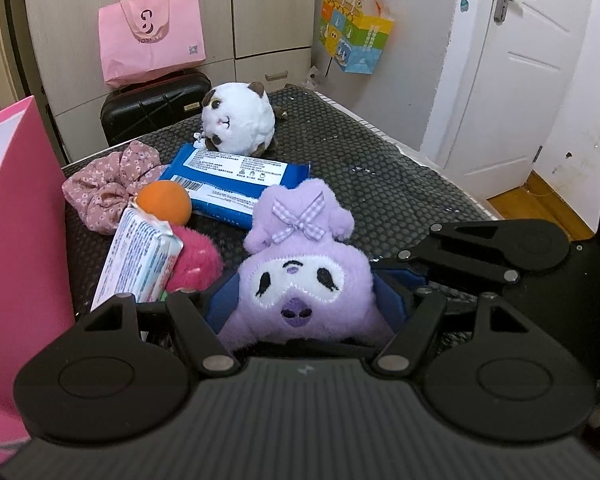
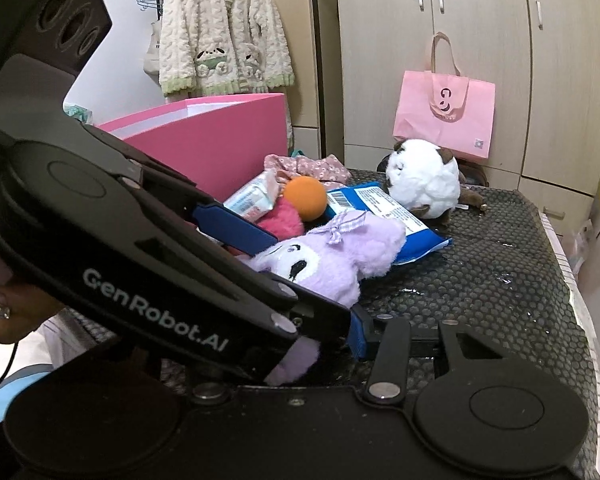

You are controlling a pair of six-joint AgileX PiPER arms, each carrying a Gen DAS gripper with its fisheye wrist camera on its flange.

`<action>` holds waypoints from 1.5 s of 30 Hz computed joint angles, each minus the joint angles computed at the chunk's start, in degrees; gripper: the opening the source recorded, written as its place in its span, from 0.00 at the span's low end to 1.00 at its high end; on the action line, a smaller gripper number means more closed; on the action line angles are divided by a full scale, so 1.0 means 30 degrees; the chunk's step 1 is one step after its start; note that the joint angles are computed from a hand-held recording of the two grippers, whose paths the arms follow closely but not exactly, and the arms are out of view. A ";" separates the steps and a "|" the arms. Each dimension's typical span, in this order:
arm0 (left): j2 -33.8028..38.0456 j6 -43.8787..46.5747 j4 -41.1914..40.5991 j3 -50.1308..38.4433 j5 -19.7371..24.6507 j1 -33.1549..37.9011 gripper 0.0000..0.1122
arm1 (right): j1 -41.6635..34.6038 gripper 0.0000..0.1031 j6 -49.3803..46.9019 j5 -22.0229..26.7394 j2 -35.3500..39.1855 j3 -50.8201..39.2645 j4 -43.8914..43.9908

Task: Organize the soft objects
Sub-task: 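Grasp the purple plush toy with the left tool, then carry the purple plush into the pink box and open the left tool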

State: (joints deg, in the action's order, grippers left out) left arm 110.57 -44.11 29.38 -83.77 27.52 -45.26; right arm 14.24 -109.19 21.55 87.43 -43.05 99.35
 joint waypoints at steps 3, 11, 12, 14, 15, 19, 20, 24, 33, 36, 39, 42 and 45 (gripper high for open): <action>-0.0749 0.0010 -0.0251 0.0627 0.0114 -0.0186 0.64 | 0.0520 0.51 0.2342 -0.0620 -0.0808 0.0112 -0.1812; -0.3293 -0.1964 0.0976 0.2926 0.0654 -0.1010 0.64 | 0.2220 0.50 0.8133 -0.1659 -0.2968 0.0551 -0.6597; -0.3750 -0.2222 0.1067 0.3288 0.0788 -0.1097 0.64 | 0.2460 0.50 0.9312 -0.1598 -0.3216 0.0473 -0.7587; -0.4619 -0.2681 0.1254 0.3963 0.1014 -0.1229 0.64 | 0.2913 0.50 1.1421 -0.1428 -0.3595 0.0240 -0.9422; -0.5116 -0.3007 0.1445 0.4366 0.1124 -0.1305 0.64 | 0.3212 0.50 1.2217 -0.1449 -0.3772 0.0171 -1.0102; -0.7093 -0.5477 0.2765 0.5934 0.2139 -0.1881 0.64 | 0.4268 0.50 1.5514 -0.0602 -0.4050 -0.0722 -1.2960; -0.7570 -0.5753 0.2887 0.6211 0.2548 -0.2012 0.64 | 0.4698 0.50 1.6203 -0.0601 -0.4085 -0.0913 -1.3604; -0.9460 -0.6542 0.3448 0.7322 0.3717 -0.2348 0.64 | 0.6451 0.50 1.8332 -0.1102 -0.4111 -0.1653 -1.5549; -1.2342 -0.6950 0.5190 0.8748 0.3820 -0.0687 0.64 | 0.8206 0.50 1.8938 -0.1419 -0.1687 -0.5585 -1.6293; -1.2540 -0.5681 0.4275 0.8928 0.2119 0.1566 0.65 | 0.8013 0.50 1.9521 -0.0717 0.0200 -0.8072 -1.6852; -1.2035 -0.1883 0.0966 0.8473 0.0128 0.4478 0.66 | 0.7740 0.50 2.1280 0.0516 0.2334 -1.1131 -1.8810; -1.1016 0.2643 -0.3254 0.7523 -0.1007 0.7054 0.66 | 0.7643 0.50 2.3049 0.1927 0.4398 -1.4294 -2.0812; -0.9792 0.7608 -0.8069 0.6346 -0.1211 0.9221 0.65 | 0.7550 0.50 2.4617 0.3628 0.6909 -1.8163 -2.2571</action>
State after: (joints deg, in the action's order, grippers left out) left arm 81.19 -21.29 5.17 -64.73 23.89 -17.60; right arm 36.90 -35.34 32.43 108.16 -97.54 31.64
